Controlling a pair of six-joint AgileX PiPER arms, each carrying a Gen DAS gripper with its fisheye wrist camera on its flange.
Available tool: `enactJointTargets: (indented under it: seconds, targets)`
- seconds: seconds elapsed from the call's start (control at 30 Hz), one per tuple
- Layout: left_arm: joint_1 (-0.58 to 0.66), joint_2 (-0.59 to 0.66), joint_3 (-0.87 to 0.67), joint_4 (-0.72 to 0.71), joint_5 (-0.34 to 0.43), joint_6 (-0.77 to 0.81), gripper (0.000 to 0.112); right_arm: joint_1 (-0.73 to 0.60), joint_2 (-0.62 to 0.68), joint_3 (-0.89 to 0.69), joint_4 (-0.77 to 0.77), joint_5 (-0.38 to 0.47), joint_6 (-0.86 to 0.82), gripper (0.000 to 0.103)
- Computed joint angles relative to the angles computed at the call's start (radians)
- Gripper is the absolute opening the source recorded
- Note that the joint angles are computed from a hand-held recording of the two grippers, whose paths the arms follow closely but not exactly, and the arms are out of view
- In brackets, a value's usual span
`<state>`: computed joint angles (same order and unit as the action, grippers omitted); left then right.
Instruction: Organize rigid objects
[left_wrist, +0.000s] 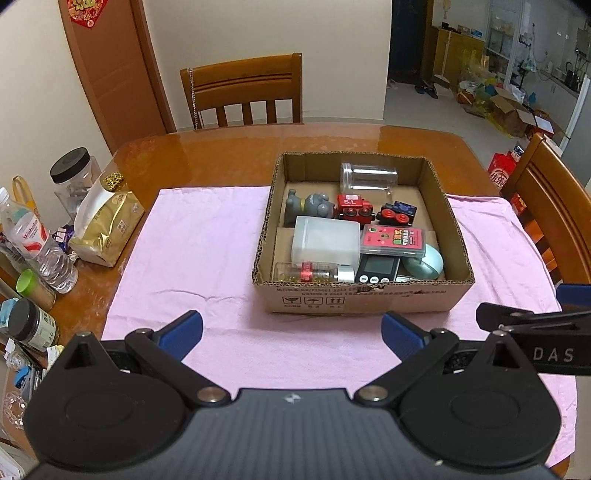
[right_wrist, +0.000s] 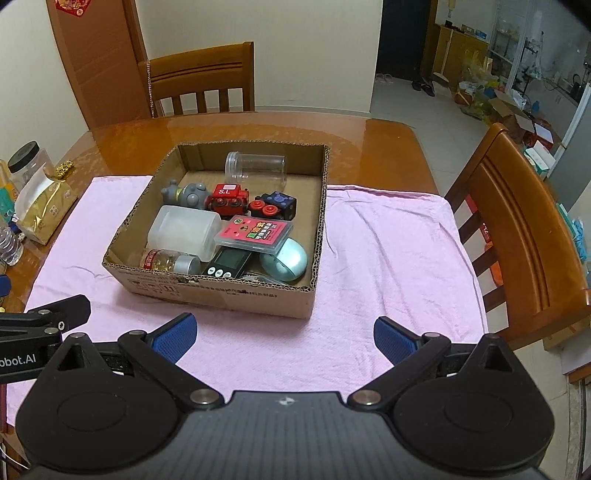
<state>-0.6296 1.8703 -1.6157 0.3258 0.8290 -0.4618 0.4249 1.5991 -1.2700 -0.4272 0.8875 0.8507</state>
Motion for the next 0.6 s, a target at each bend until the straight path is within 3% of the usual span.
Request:
enactJointTargets:
  seconds: [0.6]
  targets:
    - [-0.002, -0.002, -0.017, 0.001, 0.019, -0.005, 0.102, 0.013, 0.001, -0.005, -0.022, 0.006, 0.019, 0.103]
